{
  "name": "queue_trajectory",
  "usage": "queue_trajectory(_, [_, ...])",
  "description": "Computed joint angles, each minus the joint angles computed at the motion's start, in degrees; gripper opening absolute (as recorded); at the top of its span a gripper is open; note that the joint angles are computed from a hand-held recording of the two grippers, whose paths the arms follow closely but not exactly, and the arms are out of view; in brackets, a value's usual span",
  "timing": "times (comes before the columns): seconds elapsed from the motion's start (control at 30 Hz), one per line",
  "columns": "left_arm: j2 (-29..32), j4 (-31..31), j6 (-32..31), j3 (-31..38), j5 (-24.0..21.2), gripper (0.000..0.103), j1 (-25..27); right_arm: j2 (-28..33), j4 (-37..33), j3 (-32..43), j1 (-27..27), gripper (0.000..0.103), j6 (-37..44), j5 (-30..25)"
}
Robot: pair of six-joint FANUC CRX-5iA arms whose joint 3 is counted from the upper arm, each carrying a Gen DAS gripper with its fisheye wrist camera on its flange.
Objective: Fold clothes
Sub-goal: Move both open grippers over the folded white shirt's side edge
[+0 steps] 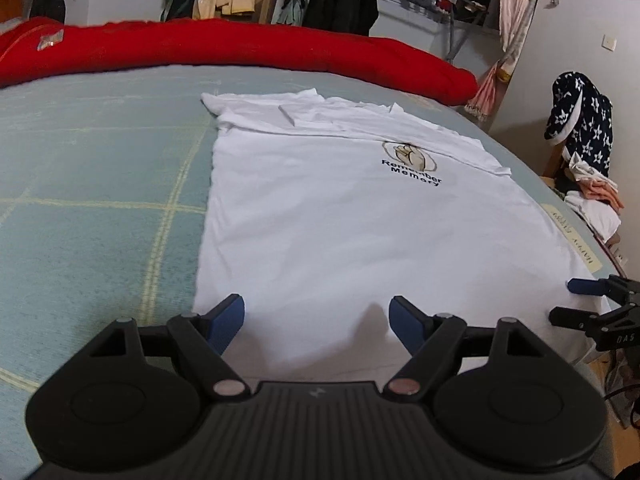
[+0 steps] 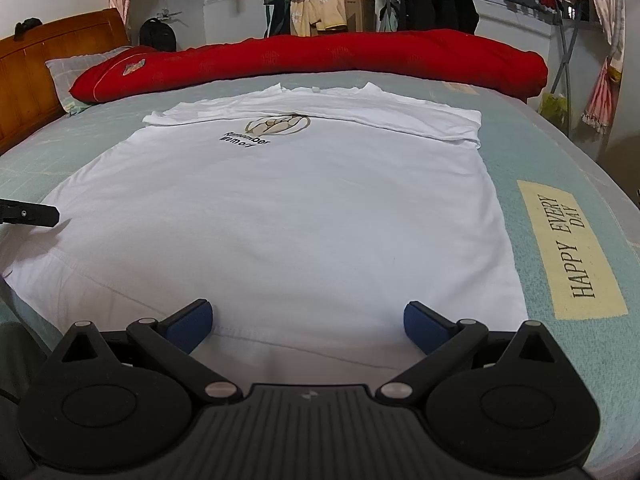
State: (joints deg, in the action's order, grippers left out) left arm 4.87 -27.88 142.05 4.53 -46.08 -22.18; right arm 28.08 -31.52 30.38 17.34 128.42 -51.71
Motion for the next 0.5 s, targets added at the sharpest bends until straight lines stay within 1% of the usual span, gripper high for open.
queue_trajectory(0.13, [1.5, -6.0, -2.0, 3.6, -3.7, 0.079, -3.7, -0.7, 0.6, -1.3, 0.4, 0.103, 3.4, 0.9])
queue_trajectory(0.23, [3.1, -11.2, -7.1, 6.1, -3.7, 0.080, -7.0, -0.3, 2.8, 0.5, 0.8, 0.103, 1.3, -1.4])
queue_trajectory(0.3, [4.4, -13.0, -11.0, 7.8, -3.4, 0.082, -8.4, -0.4, 2.8, 1.2, 0.7, 0.103, 0.9, -1.7])
queue_trajectory(0.33, [5.2, -12.7, -12.6, 8.5, -2.9, 0.082, -8.5, -0.3, 2.1, 1.7, 0.6, 0.103, 1.5, -1.9])
queue_trajectory(0.43, [7.0, -8.5, -15.6, 9.0, 0.1, 0.082, -7.3, 0.0, 0.3, 3.1, 0.7, 0.103, 2.3, -2.7])
queue_trajectory(0.47, [7.4, -6.9, -16.5, 9.0, 0.5, 0.082, -6.7, 0.2, -0.3, 3.4, 0.8, 0.103, 2.5, -2.8])
queue_trajectory(0.5, [8.1, -5.6, -17.1, 9.5, -0.3, 0.082, -6.3, 0.5, 0.7, 3.7, 1.4, 0.103, 2.1, -3.3])
